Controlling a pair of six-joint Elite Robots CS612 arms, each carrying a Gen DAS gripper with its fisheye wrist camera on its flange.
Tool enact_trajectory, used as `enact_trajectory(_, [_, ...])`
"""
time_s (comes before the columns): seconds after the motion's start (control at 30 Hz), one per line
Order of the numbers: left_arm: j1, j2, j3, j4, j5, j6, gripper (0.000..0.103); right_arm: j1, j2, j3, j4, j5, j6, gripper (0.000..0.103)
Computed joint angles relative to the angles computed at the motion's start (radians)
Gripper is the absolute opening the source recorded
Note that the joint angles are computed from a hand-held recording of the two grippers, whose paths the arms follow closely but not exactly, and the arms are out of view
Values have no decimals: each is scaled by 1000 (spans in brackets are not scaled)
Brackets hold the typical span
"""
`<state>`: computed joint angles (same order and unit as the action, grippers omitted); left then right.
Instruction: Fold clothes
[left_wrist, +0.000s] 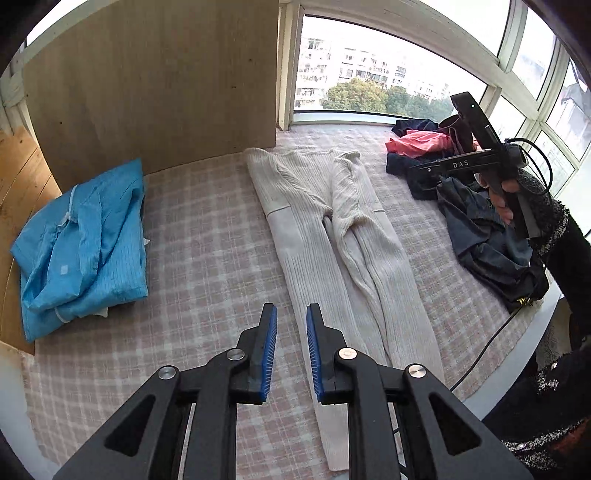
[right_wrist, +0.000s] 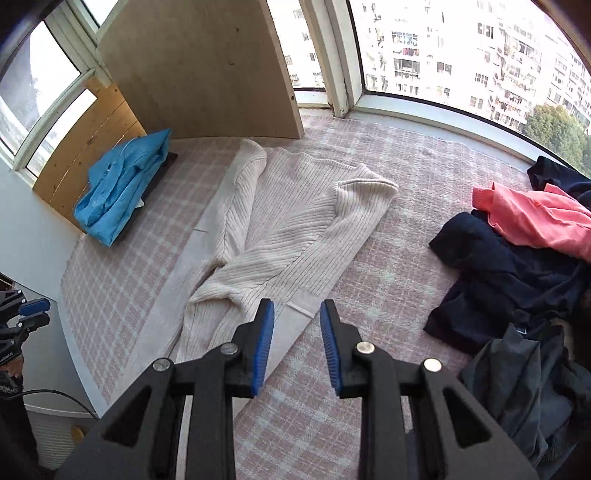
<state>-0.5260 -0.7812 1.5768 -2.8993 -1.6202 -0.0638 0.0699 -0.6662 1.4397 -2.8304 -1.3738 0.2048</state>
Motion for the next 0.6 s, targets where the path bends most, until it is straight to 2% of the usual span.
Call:
enact_trajectory(0.07, [15, 58, -110, 67, -18, 102, 16, -1, 31, -48, 10, -26, 51, 26])
enact_trajectory(0.23, [45, 230, -408, 244, -99, 271, 16, 4, 128, -194, 76, -49, 126, 26])
enact_trajectory(0.43, [70, 439, -752, 395, -211, 320, 16, 7, 228, -363, 207, -95, 145, 26])
enact_trajectory(0.53, [73, 538, -917, 468, -239, 344, 16, 9, 248, -401, 250, -122, 122, 25])
enact_trajectory(0.6, [72, 613, -1048, 573, -254, 356, 16, 6, 245, -403, 271, -108, 112, 25])
